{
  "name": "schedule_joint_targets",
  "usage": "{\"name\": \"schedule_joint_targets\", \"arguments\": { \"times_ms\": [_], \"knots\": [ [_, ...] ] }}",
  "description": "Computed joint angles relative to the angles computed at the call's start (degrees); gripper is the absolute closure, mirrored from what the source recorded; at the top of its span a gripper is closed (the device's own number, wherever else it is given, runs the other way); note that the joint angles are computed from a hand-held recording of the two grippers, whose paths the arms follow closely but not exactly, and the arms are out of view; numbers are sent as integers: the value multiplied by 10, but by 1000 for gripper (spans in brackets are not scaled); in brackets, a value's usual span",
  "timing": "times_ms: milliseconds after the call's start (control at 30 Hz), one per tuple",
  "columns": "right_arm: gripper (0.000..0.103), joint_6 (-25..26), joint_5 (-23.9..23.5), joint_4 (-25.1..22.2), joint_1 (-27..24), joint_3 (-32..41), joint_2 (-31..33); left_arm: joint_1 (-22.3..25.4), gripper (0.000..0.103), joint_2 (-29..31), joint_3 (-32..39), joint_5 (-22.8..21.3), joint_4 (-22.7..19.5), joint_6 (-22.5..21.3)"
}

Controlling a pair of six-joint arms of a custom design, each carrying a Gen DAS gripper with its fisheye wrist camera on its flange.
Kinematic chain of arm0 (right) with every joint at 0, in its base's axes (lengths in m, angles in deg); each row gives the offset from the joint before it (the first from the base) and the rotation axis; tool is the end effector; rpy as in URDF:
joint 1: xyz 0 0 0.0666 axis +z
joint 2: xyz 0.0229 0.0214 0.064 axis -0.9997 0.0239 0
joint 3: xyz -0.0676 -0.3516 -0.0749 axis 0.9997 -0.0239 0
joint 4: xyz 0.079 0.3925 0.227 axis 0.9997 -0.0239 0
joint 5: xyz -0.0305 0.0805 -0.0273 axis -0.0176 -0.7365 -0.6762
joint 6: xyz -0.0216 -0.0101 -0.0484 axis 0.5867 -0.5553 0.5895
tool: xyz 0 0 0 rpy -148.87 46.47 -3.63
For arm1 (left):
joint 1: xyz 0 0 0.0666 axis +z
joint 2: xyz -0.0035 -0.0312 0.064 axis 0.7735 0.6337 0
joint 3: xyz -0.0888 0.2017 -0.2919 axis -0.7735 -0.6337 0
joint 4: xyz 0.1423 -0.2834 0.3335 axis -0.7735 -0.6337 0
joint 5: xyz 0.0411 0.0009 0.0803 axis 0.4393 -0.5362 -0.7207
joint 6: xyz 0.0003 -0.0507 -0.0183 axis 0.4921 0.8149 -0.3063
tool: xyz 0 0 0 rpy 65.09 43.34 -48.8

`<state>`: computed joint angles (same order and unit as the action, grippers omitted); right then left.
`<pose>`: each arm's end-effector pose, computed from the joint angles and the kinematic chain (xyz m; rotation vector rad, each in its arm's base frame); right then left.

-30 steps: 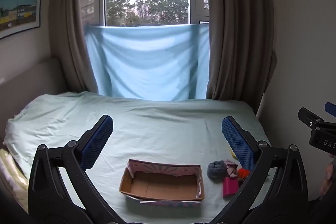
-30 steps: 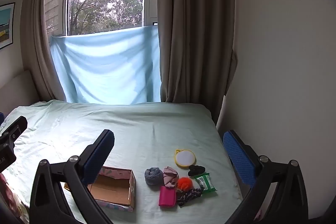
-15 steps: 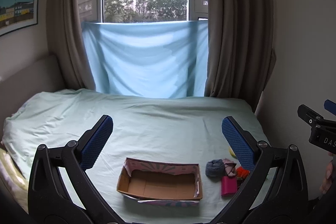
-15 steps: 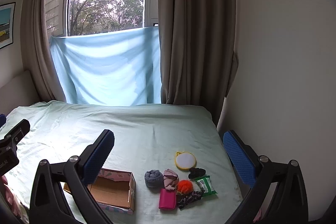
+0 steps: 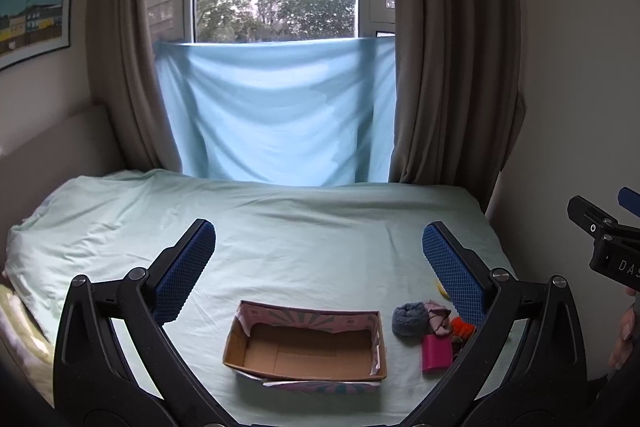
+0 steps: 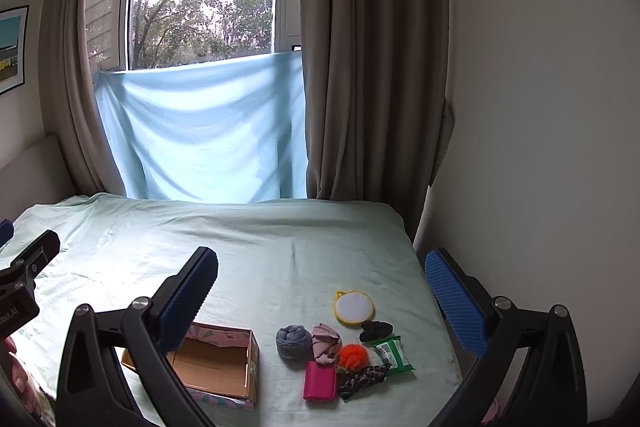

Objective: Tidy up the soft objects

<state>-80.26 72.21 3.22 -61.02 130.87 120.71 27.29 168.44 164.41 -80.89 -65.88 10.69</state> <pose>0.5158 0.2461 0.7075 0.2237 2.0363 -0.1459 0.5550 -0.2291 0.7225 0.0879 2.0019 -0.0436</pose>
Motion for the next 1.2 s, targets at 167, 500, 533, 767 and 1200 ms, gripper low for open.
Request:
{"name": "schedule_joint_targets", "arguments": {
  "times_ms": [167, 500, 533, 767, 1200],
  "knots": [
    [0, 1, -2, 7, 0, -10, -6, -3, 0, -3, -6, -7, 7, -3],
    [0, 5, -5, 12, 0, -10, -5, -3, 0, 1, 1, -2, 1, -3],
    [0, 3, -5, 14, 0, -15, -8, -3, 0, -1, -3, -3, 3, -4],
    [0, 1, -4, 14, 1, -15, -6, -3, 0, -7, -13, -3, 7, -5],
    [0, -7, 2, 7, 6, -9, -2, -1, 0, -10, -17, 0, 8, -6]
  ]
}}
